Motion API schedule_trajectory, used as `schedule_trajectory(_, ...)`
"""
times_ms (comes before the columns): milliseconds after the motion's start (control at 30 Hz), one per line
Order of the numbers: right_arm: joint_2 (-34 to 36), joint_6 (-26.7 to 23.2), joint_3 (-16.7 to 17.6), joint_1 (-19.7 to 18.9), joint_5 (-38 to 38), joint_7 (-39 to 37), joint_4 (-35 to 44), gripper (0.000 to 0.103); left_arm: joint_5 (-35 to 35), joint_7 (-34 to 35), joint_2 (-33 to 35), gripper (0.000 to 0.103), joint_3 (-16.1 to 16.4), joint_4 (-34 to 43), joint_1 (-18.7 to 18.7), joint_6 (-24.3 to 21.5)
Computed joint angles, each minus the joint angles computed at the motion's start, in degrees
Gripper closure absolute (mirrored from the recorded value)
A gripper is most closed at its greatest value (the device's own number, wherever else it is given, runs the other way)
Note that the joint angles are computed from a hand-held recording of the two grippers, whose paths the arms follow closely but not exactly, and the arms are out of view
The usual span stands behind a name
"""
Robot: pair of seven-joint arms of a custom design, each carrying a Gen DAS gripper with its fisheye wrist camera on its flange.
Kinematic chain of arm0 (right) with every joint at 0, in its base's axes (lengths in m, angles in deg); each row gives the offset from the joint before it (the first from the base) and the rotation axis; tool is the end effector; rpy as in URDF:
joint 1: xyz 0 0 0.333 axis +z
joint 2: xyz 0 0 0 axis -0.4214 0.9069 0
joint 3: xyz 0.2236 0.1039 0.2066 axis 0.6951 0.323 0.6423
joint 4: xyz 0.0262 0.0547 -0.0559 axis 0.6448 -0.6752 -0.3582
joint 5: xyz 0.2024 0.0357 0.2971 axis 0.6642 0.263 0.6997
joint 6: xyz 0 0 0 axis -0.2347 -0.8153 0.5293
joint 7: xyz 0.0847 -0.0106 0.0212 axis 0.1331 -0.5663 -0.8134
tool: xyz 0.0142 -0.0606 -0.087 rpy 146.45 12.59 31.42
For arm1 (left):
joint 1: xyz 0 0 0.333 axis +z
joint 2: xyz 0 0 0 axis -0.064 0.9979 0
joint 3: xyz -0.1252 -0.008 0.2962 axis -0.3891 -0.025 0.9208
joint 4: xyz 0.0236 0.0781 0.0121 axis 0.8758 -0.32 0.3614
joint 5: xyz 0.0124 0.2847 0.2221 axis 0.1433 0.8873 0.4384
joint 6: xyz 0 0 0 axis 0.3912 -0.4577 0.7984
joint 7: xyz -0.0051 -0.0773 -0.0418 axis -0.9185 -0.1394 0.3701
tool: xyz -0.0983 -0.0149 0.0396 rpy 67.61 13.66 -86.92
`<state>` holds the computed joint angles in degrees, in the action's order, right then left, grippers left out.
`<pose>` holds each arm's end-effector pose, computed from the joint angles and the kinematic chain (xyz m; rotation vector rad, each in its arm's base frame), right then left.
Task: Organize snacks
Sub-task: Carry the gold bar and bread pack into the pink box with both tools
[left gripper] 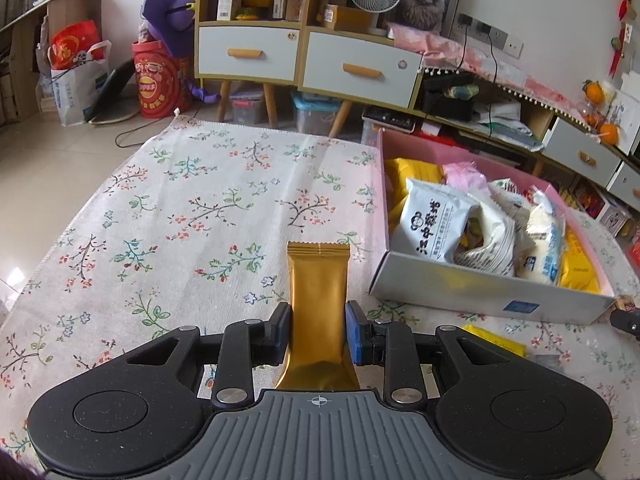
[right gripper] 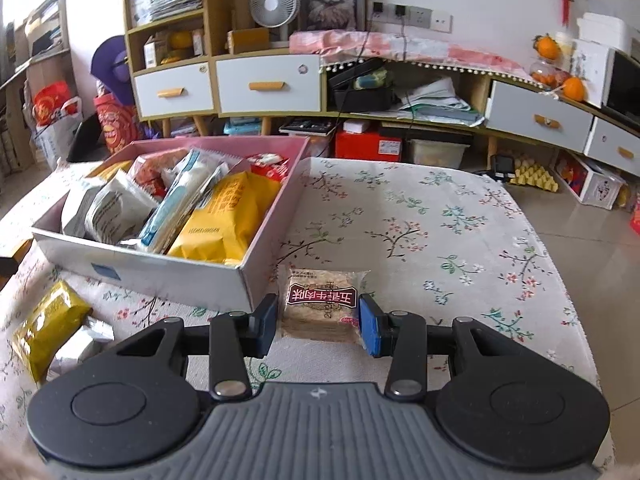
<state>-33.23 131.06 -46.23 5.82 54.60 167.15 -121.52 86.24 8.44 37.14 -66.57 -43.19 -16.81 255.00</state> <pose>0.5902 0.1842 0.4313 -1.8061 1.5547 -0.7005 0.5857 -0.1747 0.4327 -1.9266 1.6264 -0.8265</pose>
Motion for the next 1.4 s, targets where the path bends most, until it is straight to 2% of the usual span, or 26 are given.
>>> schedule_trajectory(233, -0.4, 0.4, -1.0, 0.8, 0.5, 1.7, 0.0, 0.064, -2.4, 0.4, -1.0, 0.077, -0.4, -0.5, 0.4, 2.6)
schedule_trajectory(467, -0.2, 0.3, 0.2, 0.5, 2.0, 2.8, 1.6, 0.064, -4.0, 0.5, -0.8, 0.077, 0.2, 0.6, -1.2, 4.8)
schedule_trajectory(600, -0.2, 1.0, 3.2, -1.5, 4.8, 2.5, 2.8, 0.064, -7.7, 2.1, 0.0, 0.077, -0.5, 1.9, -1.4, 5.3)
schedule_trajectory(700, 0.2, 1.5, 8.5, -5.3, 9.8, 1.6, 4.2, 0.064, -10.5, 4.3, 1.5, 0.077, -0.8, 4.7, -2.1, 4.7)
schedule_trajectory(800, 1.4, 1.4, 16.7, -11.4, 15.9, -0.7, 6.2, 0.064, -13.7, 8.1, 3.8, 0.077, -1.6, 7.9, -2.2, 4.7)
schedule_trajectory(967, 4.0, 0.4, 19.2, -12.5, 20.1, -3.6, 10.0, 0.064, -18.2, 13.4, 7.5, 0.077, -1.6, 13.1, -3.1, 3.2)
schedule_trajectory(1033, 4.8, 0.1, 18.5, -11.6, 20.8, -4.0, 11.1, 0.064, -21.0, 15.0, 8.8, 0.077, -2.0, 14.5, -2.8, 3.5)
schedule_trajectory(1200, 6.6, -1.1, 19.5, -12.3, 22.7, -6.0, 13.3, 0.064, -27.6, 20.1, 12.4, 0.077, -3.5, 18.2, -2.1, 3.1)
schedule_trajectory(1300, 7.2, -1.8, 21.7, -14.0, 24.4, -7.2, 14.0, 0.064, -29.6, 23.1, 14.2, 0.077, -3.5, 20.6, -2.5, 3.1)
schedule_trajectory(1367, 7.6, -1.9, 24.8, -16.3, 26.1, -8.9, 14.6, 0.064, -30.8, 25.1, 15.4, 0.077, -3.7, 22.5, -2.7, 2.9)
schedule_trajectory(1400, 7.9, -2.1, 25.0, -16.3, 26.6, -9.1, 15.2, 0.064, -31.4, 26.0, 16.1, 0.077, -3.8, 23.5, -2.7, 2.8)
